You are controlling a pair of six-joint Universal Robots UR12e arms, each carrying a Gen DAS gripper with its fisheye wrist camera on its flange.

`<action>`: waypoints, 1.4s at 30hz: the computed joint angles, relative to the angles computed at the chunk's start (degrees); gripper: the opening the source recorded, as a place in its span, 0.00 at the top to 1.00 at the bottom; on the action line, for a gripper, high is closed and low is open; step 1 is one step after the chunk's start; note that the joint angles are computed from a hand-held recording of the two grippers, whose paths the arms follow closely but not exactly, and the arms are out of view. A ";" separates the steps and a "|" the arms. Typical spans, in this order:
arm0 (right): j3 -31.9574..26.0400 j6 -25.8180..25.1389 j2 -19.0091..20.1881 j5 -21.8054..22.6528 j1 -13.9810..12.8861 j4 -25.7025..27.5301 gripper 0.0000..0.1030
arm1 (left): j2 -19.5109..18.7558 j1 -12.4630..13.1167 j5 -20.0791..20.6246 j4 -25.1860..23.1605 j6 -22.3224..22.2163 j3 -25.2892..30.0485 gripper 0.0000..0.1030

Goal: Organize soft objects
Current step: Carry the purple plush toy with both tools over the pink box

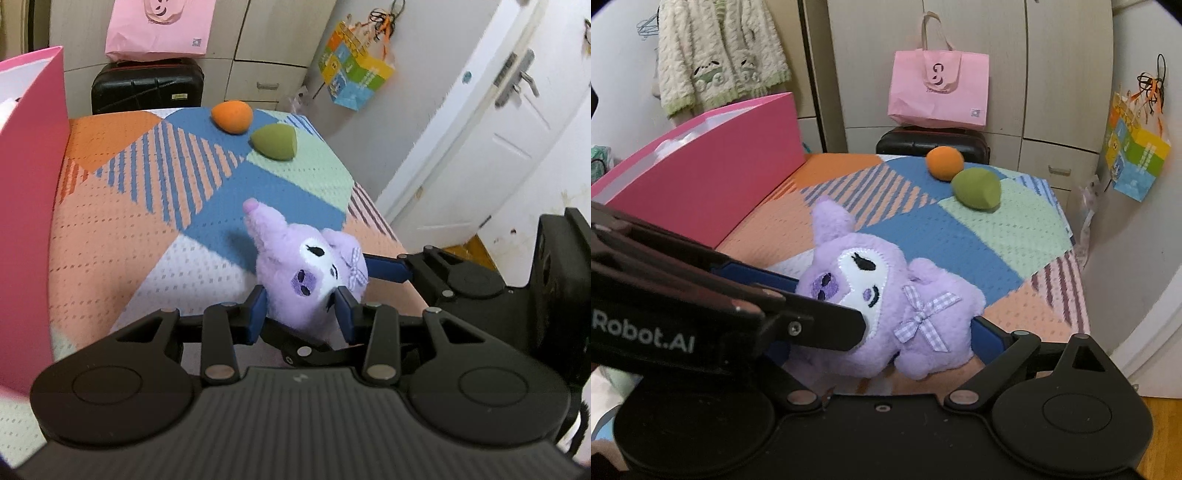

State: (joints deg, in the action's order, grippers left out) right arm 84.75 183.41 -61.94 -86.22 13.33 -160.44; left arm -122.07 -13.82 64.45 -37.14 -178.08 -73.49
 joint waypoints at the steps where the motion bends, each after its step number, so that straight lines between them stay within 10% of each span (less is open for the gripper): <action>1: 0.21 0.12 -0.21 0.14 0.14 0.10 0.06 | 0.42 0.16 -0.25 -0.19 0.50 -0.50 0.62; 42: -4.92 -10.42 -4.52 0.79 8.30 11.34 0.01 | 15.85 9.18 -9.51 0.32 10.84 -16.11 0.68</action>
